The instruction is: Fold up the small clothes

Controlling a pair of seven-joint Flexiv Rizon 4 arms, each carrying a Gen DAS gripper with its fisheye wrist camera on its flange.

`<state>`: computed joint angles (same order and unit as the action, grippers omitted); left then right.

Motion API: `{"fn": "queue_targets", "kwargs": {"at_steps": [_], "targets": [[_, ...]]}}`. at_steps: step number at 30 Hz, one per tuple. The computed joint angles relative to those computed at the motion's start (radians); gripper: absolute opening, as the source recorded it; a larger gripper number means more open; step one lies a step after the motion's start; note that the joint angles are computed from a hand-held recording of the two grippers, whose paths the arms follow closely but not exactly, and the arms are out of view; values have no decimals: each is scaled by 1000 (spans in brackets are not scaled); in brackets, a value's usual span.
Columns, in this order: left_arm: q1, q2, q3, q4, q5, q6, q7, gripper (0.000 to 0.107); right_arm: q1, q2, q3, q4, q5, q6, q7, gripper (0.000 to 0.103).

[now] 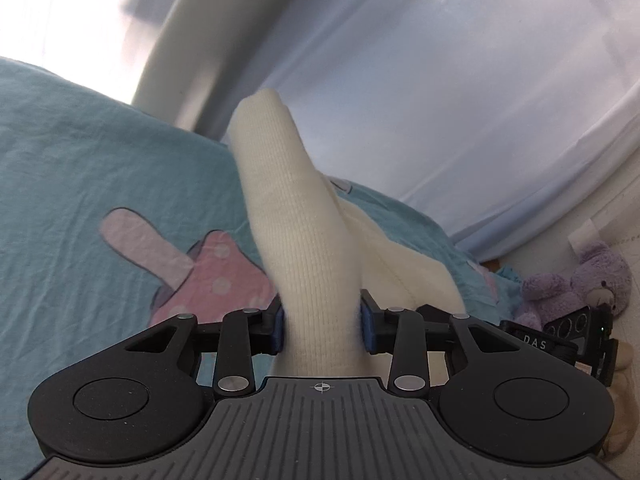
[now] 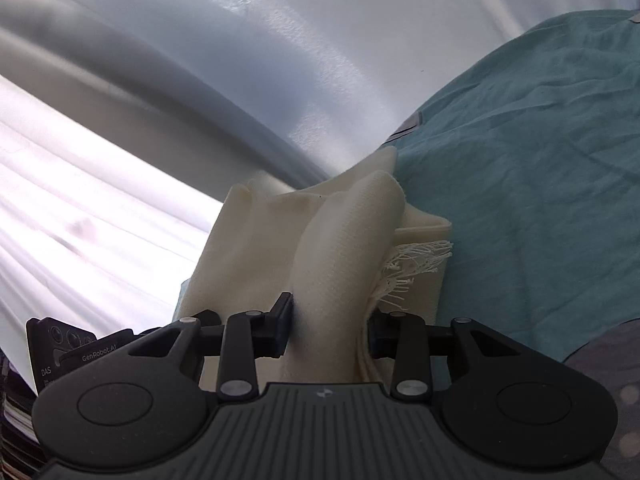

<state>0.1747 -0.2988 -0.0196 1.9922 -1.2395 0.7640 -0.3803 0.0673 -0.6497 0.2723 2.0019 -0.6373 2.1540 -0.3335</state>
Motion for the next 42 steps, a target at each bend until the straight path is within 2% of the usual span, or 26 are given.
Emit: {"fn": "queue_targets", "kwargs": {"at_steps": [2, 5, 8, 10, 11, 12, 14, 15, 16, 18, 20, 21, 22, 23, 24, 25, 26, 27, 28, 29, 31, 33, 35, 37, 40, 42], "targets": [[9, 26, 20, 23, 6, 11, 9, 39, 16, -5, -8, -13, -56, 11, 17, 33], [23, 38, 50, 42, 57, 47, -17, 40, 160, 1, -211, -23, -200, 111, 179, 31], [32, 23, 70, 50, 139, 127, -72, 43, 213, 9, -273, -34, -293, 105, 235, 35], [45, 23, 67, 63, 138, 183, -80, 43, 309, 37, -399, -17, -325, 106, 291, 38], [48, 29, 57, 73, 106, 219, -59, 46, 372, 70, -459, 9, -283, 60, 262, 39], [42, 36, 43, 83, 55, 273, -27, 54, 442, 115, -492, 41, -181, -36, 167, 39], [18, 38, 5, 85, -83, 384, 66, 69, 581, 175, -520, 56, 142, -213, -151, 41], [1, 31, -7, 76, -134, 422, 94, 78, 638, 176, -525, 34, 305, -245, -302, 41], [-15, 22, -16, 65, -176, 454, 112, 79, 667, 170, -497, -9, 466, -284, -445, 40], [-59, -4, -37, 40, -277, 530, 174, 81, 691, 141, -446, -115, 643, -368, -642, 38], [-122, -46, -49, 4, -382, 647, 247, 81, 736, 97, -474, -172, 644, -393, -684, 30], [-150, -66, -48, -14, -426, 683, 278, 81, 768, 74, -491, -206, 699, -417, -747, 30], [-172, -85, -41, -24, -437, 702, 291, 81, 827, 55, -541, -236, 784, -459, -823, 29], [-189, -98, -29, -22, -407, 718, 276, 81, 897, 33, -622, -242, 810, -486, -836, 28], [-199, -110, -24, -22, -392, 725, 279, 84, 957, 9, -703, -221, 775, -497, -811, 27], [-202, -120, -22, -19, -371, 718, 283, 86, 1006, -20, -785, -185, 698, -461, -744, 27], [-198, -123, -21, -5, -348, 707, 280, 87, 1059, -55, -866, -163, 686, -422, -714, 28], [-195, -123, -28, -5, -378, 706, 296, 87, 1085, -69, -919, -152, 645, -449, -665, 28], [-193, -119, -26, -1, -375, 700, 286, 88, 1083, -63, -939, -126, 576, -440, -585, 29], [-185, -113, -17, 11, -314, 684, 238, 89, 1056, -35, -927, -99, 491, -430, -486, 29], [-163, -96, -9, 34, -202, 670, 149, 90, 1074, -9, -953, -83, 452, -462, -438, 29], [-136, -74, -6, 55, -120, 641, 77, 90, 1119, 15, -960, -68, 578, -451, -555, 29], [-118, -51, -1, 78, -41, 627, 12, 91, 1087, 71, -872, -38, 653, -385, -641, 29], [-101, -30, -18, 101, -22, 641, 7, 91, 1114, 116, -861, 9, 675, -364, -671, 29], [-88, 5, -42, 139, -6, 675, 18, 91, 1135, 164, -861, 94, 582, -316, -605, 29], [-81, 27, -53, 162, -18, 686, 45, 91, 1185, 187, -880, 134, 612, -308, -634, 29]]}}
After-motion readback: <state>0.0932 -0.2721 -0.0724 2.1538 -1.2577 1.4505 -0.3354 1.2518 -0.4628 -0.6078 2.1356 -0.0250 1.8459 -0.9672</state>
